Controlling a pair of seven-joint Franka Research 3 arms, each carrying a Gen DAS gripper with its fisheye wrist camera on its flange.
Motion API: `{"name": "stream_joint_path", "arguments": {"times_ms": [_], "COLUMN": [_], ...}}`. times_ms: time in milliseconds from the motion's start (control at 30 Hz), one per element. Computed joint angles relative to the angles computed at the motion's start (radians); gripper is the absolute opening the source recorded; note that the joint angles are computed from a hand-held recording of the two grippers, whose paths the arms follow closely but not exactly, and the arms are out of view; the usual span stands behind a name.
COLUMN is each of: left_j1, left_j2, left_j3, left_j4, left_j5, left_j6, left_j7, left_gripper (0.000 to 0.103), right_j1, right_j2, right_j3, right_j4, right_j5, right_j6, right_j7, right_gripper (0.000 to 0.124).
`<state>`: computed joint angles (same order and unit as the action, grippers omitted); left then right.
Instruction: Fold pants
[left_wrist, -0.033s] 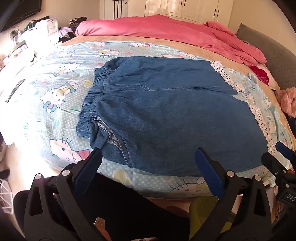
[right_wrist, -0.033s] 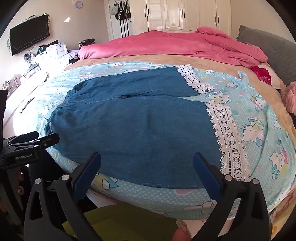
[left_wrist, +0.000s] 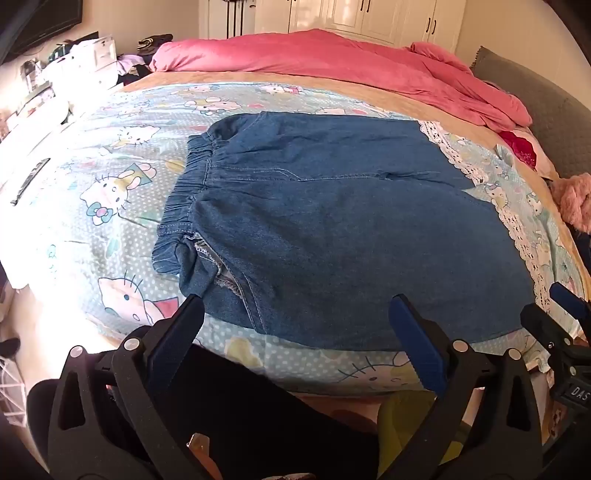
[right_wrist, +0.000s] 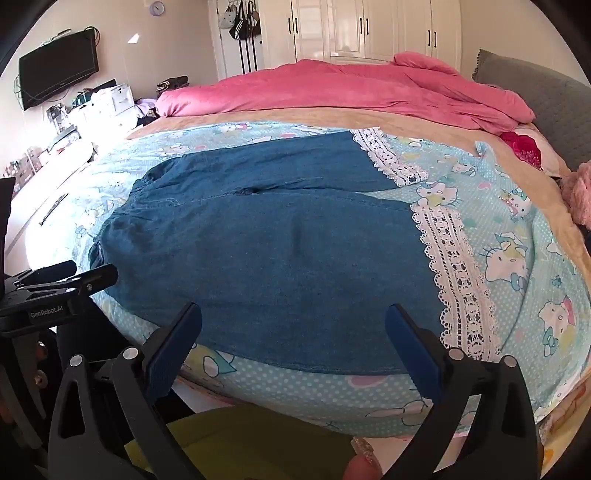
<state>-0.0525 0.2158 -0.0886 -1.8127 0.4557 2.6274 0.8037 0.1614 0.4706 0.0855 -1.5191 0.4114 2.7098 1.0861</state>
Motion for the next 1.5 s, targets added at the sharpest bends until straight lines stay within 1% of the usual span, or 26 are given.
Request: {"name": "stream_joint_path", "arguments": {"times_ms": [33,100,133,200,233,267,300,400,433,533,633,733,1033,1500], "left_j1": [-0.003,0.000,0.004,0.002,0.002,0.001,0.001,-0.002,-0.002,-0.001,-0.003,-0.003,0.000,-0.007], "left_j2": [-0.004,-0.004,-0.001,-0.003,-0.006,-0.006,-0.006,-0.008,-0.009,-0.012,-0.012,-0.011,-0.021,-0.024], "left_j3": [0.007,0.002,-0.003,0.000,0.001,0.001,0.002,0.006,0.004,0.001,0.002,0.001,0.001,0.001], "left_j4": [-0.013,-0.010,-0.006,-0.011,-0.015,-0.015,-0.015,-0.014,-0.017,-0.013,-0.010,-0.008,-0.024,-0.022], "left_j5": [0.024,0.012,-0.004,0.001,0.003,0.003,0.007,0.020,0.017,0.009,0.017,0.017,0.019,0.038], "left_j6": [0.032,0.020,0.018,0.023,0.024,0.023,0.024,0.023,0.023,0.020,0.015,0.012,0.025,0.027], "left_j7": [-0.017,-0.009,0.008,0.007,0.006,0.005,0.002,-0.008,-0.010,-0.013,-0.017,-0.018,-0.018,-0.027], "left_gripper": [0.094,0.094,0.094,0.094,0.094,0.094,0.094,0.094,0.094,0.094,0.094,0.094,0.094,0.094], "right_j1": [0.004,0.010,0.034,0.041,0.034,-0.003,-0.005,-0.006,0.011,0.004,0.013,0.006,0.015,0.013], "right_j2": [0.001,-0.003,-0.011,-0.022,-0.007,-0.003,-0.005,-0.005,-0.006,-0.011,-0.010,-0.013,-0.015,-0.024], "right_j3": [-0.005,-0.008,-0.026,-0.024,-0.020,0.012,0.013,0.010,-0.002,0.002,-0.004,0.006,-0.005,-0.003], "right_j4": [0.003,0.001,-0.019,-0.033,-0.014,-0.011,-0.013,-0.013,-0.013,-0.020,-0.019,-0.025,-0.023,-0.033], "right_j5": [-0.006,-0.015,-0.044,-0.053,-0.053,-0.008,-0.005,0.000,-0.017,-0.007,-0.014,0.000,-0.014,-0.013], "right_j6": [-0.005,-0.003,0.023,0.033,0.014,0.009,0.010,0.006,0.009,0.011,0.012,0.014,0.006,0.015], "right_j7": [0.007,0.015,0.037,0.049,0.044,-0.005,-0.011,-0.024,-0.005,-0.013,-0.004,-0.018,-0.003,-0.008], "right_gripper": [0.099,0.099,0.099,0.099,0.099,0.099,0.099,0.099,0.099,0.099,0.099,0.099,0.099,0.099]}}
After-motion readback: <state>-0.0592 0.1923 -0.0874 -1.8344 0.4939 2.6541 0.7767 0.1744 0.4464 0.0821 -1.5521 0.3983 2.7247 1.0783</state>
